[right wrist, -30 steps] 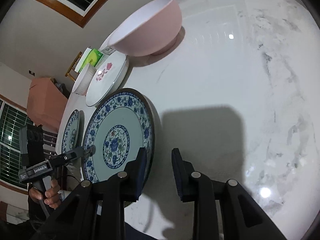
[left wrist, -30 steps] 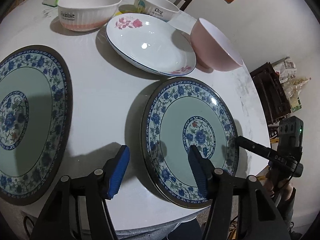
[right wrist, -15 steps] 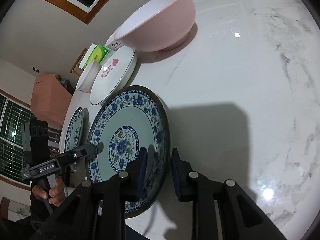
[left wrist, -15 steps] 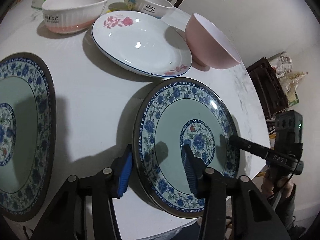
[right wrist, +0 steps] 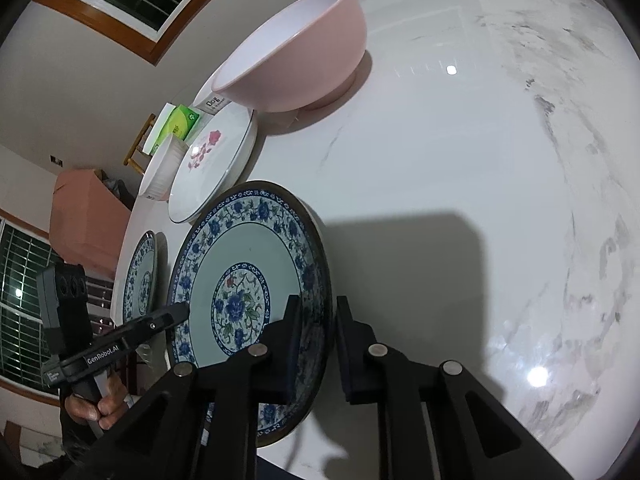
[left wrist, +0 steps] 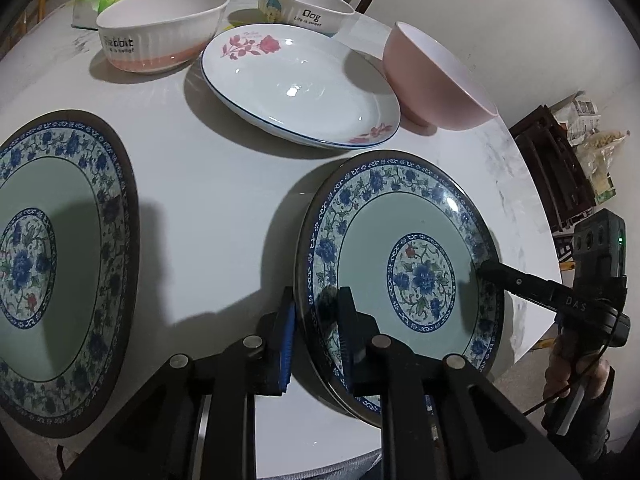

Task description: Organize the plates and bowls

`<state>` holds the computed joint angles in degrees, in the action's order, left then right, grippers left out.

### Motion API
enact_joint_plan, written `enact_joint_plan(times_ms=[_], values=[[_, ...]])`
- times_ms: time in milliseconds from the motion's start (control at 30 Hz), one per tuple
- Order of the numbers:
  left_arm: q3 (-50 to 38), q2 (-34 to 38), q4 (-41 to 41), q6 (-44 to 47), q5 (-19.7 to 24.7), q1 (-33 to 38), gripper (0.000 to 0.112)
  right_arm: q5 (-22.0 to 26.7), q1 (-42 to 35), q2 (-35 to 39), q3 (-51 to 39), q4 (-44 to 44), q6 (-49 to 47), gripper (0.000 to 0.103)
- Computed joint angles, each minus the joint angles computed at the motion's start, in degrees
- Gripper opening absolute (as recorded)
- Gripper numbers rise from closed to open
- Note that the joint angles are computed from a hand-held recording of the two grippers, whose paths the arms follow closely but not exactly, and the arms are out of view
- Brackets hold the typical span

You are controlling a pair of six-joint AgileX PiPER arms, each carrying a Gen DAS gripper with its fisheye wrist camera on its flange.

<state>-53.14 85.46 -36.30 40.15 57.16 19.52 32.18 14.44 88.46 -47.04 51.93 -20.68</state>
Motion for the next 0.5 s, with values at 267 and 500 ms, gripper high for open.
enact_joint_plan(times_ms=[267, 500], values=[[0.1, -1.7, 0.7, -0.9, 0.5, 0.2, 0.016, -1.2, 2.5, -1.2, -0.7, -4.7, 6.7, 0.016], [-0.4, -2.9, 0.2, -0.3, 2.3, 2.3, 0.016, -1.5, 6.0, -2.5, -2.6, -10.9, 14.5, 0.016]])
